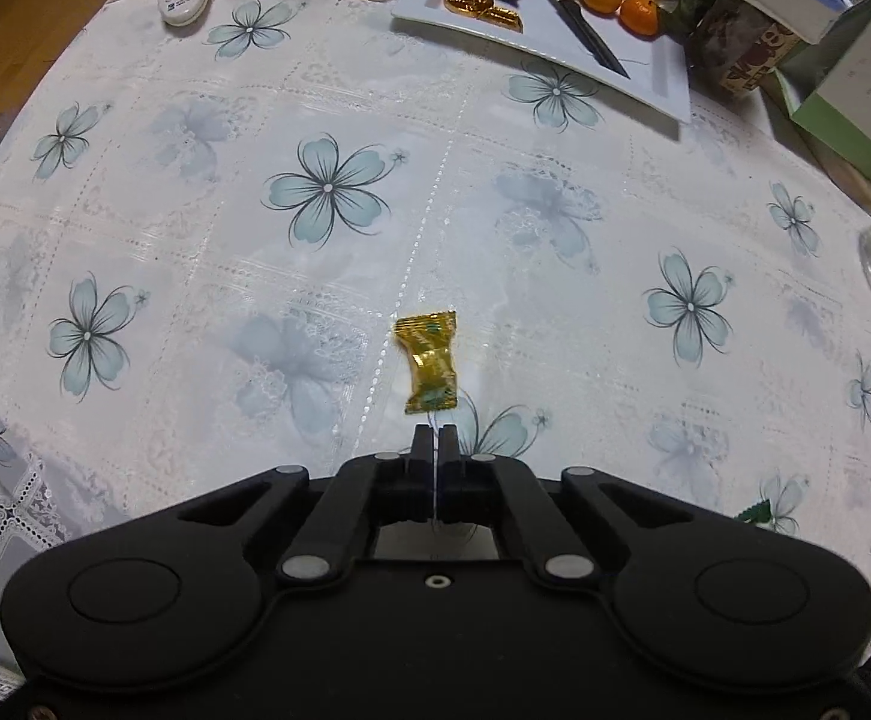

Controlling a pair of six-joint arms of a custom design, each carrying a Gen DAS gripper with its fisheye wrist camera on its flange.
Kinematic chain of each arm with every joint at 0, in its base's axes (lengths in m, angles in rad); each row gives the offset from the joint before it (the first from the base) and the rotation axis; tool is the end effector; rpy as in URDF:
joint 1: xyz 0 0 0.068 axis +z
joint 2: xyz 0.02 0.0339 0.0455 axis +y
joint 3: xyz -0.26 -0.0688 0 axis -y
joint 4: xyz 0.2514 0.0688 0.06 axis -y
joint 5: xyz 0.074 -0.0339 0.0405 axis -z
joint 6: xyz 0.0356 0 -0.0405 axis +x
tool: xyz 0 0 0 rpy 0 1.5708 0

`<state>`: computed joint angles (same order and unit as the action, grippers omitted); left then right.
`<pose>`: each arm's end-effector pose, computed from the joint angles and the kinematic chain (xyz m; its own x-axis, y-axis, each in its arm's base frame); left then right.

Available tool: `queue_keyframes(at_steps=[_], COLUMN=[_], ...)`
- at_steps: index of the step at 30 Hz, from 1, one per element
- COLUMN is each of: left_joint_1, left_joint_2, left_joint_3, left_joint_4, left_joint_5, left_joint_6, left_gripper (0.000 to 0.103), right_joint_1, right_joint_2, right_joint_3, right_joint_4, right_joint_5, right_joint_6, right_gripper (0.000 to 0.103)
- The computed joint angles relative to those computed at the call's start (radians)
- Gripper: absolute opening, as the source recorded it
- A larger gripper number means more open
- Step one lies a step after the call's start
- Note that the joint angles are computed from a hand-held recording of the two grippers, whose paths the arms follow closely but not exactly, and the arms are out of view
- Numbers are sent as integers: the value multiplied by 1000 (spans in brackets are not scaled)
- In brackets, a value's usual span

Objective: Organize snacks
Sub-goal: 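Grasp the gold candy with the left tool while the right tool holds the green packet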

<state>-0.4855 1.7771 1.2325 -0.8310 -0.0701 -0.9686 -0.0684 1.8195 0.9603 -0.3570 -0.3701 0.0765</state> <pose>0.3024 -0.1567 0.1816 -0.8652 -0.4730 -0.1665 -0.4581 0.8806 -0.1209 0.3309 -0.0098 0.1138 -0.9376 0.1356 -0.3203 0.0101 0.9311 0.3647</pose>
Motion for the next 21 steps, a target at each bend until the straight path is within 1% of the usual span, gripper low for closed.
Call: queue_keyframes(at_steps=[1, 2, 3, 4, 5, 6, 8, 11, 16, 21], left_joint_1=[-3, -5, -2, 2, 8, 15, 27, 29, 35, 30], left_joint_2=[-19, -38, -42, -49, -51, -47, -33, 13, 119, 247], left_joint_3=[-8, -17, -21, -29, -37, -42, -57, -61, -23, 81], left_joint_4=[-9, -17, -17, -15, -5, 3, 35, 81, 129, 102], left_joint_5=[-6, -15, -22, -25, -20, -11, 0, -17, -47, -98], left_joint_6=[7, 13, 20, 25, 31, 39, 45, 49, 57, 77], left_gripper=[2, 4, 9, 11, 17, 30, 48, 49, 49, 49], right_joint_1=[1, 2, 5, 7, 8, 8, 12, 19, 14, 0], right_joint_2=[-17, -34, -50, -67, -81, -92, -105, -94, -52, -36], right_joint_3=[-6, -13, -21, -28, -34, -39, -45, -50, -53, -64], right_joint_4=[-4, -6, -5, -5, -6, -8, -12, -4, 12, 22], right_joint_5=[-1, 1, 3, 4, 2, -2, -8, -16, -30, -25], right_joint_6=[8, 17, 25, 33, 38, 41, 46, 44, 26, -10], right_gripper=[24, 24, 24, 24, 24, 24, 24, 24, 24, 24])
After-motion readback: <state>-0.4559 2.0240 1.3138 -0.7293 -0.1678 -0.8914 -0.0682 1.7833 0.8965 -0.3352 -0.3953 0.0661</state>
